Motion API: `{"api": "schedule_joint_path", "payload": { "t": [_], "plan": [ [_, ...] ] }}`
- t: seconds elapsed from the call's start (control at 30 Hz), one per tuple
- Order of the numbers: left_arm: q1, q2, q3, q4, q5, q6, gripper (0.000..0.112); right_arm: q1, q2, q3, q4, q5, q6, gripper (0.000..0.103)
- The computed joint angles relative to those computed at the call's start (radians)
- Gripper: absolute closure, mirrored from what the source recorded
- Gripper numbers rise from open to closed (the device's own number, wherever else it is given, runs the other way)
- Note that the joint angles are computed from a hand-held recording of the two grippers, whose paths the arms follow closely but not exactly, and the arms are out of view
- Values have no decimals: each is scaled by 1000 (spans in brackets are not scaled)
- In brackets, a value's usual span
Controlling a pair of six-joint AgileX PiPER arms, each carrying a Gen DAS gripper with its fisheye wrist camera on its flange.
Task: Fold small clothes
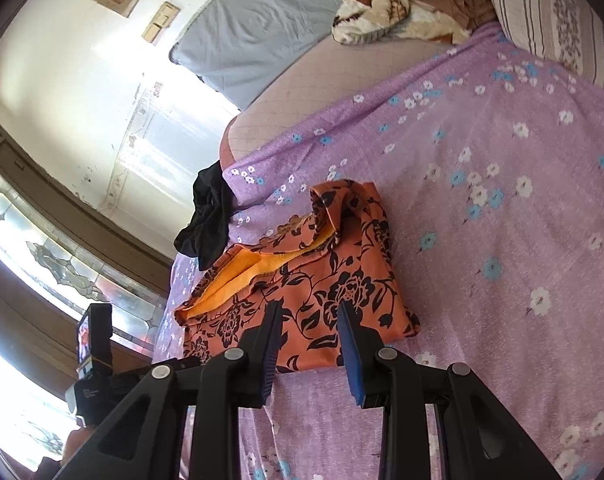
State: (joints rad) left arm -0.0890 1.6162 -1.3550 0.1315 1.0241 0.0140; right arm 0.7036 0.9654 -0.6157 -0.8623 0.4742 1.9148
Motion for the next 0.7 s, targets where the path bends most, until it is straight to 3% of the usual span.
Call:
{"api": "schedule_joint_path", "payload": {
  "t": [0.37,0.7],
  "plan": [
    [135,-26,-5,-140,24,165,40,154,11,-48,-51,202,65,71],
    [271,8,-28,-257,25,329,40,212,113,-117,-55,283,50,71]
  ]
}}
